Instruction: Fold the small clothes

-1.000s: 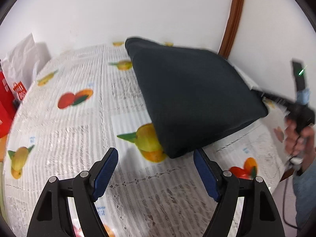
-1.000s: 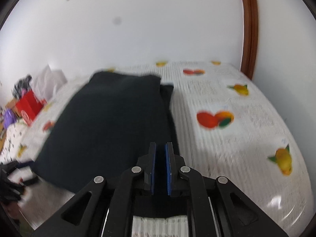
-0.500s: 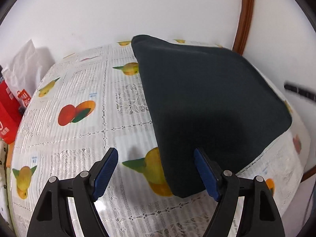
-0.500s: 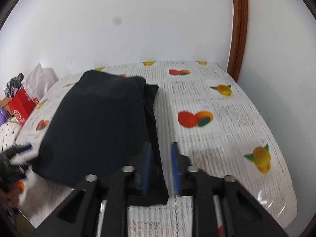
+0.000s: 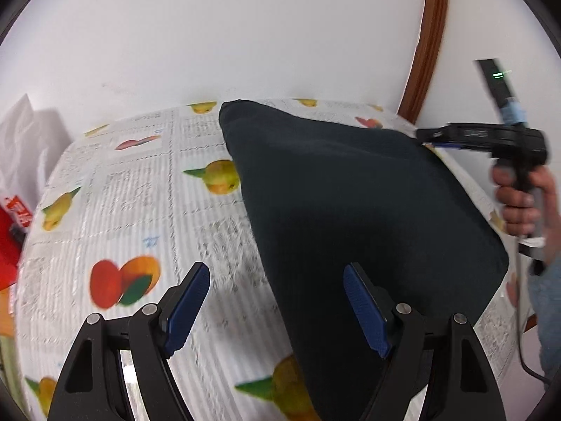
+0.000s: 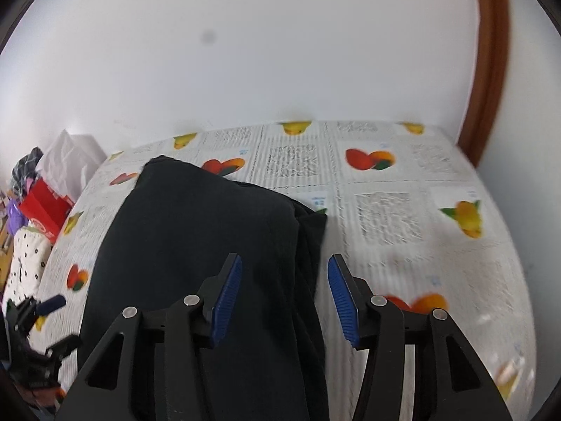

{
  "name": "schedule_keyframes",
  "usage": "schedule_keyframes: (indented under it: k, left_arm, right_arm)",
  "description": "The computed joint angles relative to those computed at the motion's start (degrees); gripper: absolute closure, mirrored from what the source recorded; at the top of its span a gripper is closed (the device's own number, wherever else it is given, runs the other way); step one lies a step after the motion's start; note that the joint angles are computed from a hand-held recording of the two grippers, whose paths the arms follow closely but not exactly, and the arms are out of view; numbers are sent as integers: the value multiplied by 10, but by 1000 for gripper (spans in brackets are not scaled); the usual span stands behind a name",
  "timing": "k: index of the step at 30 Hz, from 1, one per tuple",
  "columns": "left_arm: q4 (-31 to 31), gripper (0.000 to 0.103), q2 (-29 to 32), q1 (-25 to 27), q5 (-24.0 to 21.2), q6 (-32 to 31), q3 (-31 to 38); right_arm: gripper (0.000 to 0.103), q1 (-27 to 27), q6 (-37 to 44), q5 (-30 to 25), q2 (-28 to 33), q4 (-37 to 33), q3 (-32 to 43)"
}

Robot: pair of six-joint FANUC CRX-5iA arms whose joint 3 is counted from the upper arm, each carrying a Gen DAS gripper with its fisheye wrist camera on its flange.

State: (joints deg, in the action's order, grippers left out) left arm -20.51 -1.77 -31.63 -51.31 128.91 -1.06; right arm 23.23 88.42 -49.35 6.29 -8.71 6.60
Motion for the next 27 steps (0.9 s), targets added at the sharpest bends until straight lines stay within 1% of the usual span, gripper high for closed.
schedule_keyframes:
  k: [2,5,7,9,10,11,12,13,14,15,16,17,19,20,22,24,26,27]
  left_arm:
    - [44,27,5,21,23,-48,-10]
    - [65,26,19,30,36,-76,-8]
    - [82,23,29,37,34,-88,-6]
    - [120,23,35,52,38,-107,-15]
    - [139,23,33,60,45,-115,-25]
    - [163,23,29,70,59,-127,-39]
    - [176,23,27,74,65,-135,-46]
    - [180,23,26,75,66,-136,-48]
    - [181,23,25,74,67,-137,-50]
    - [179,23,26,73,66,-136,-49]
    - [175,23,27,70,63,-133,-46]
    - [167,23,28,66,60,-129,-42]
    - [156,23,31,60,56,-120,-36]
    - [153,23,31,59,54,-116,-35]
    - [149,23,29,56,53,-108,-35]
    - [149,23,25,54,53,-102,-39]
    - [145,23,19,50,50,-96,-42]
    - [140,23,16,48,48,-92,-42]
  right_arm:
    - [52,-8,10,-26,36,-27,41]
    - [52,-29,11,-82,95,-82,114]
    - [53,-45,3,-118,127,-124,159]
    - [74,-54,17,-126,135,-154,177]
    - [91,-55,35,-121,134,-163,179]
    - [94,-57,74,-98,122,-180,167]
    - [95,-56,117,-59,100,-191,141]
    - [95,-55,167,4,66,-198,97]
    - [96,-58,194,38,50,-214,76]
    - [96,-64,211,47,44,-230,69]
    - [96,-62,199,47,50,-215,71]
    - [96,-51,160,41,65,-175,78]
    - [96,-35,84,1,106,-106,105]
    - [95,-32,70,-16,119,-95,115]
    - [92,-33,62,-22,113,-89,117]
    - [91,-37,43,-22,93,-82,109]
    - [81,-47,39,-16,66,-86,87]
    - [78,-55,52,-22,51,-99,77]
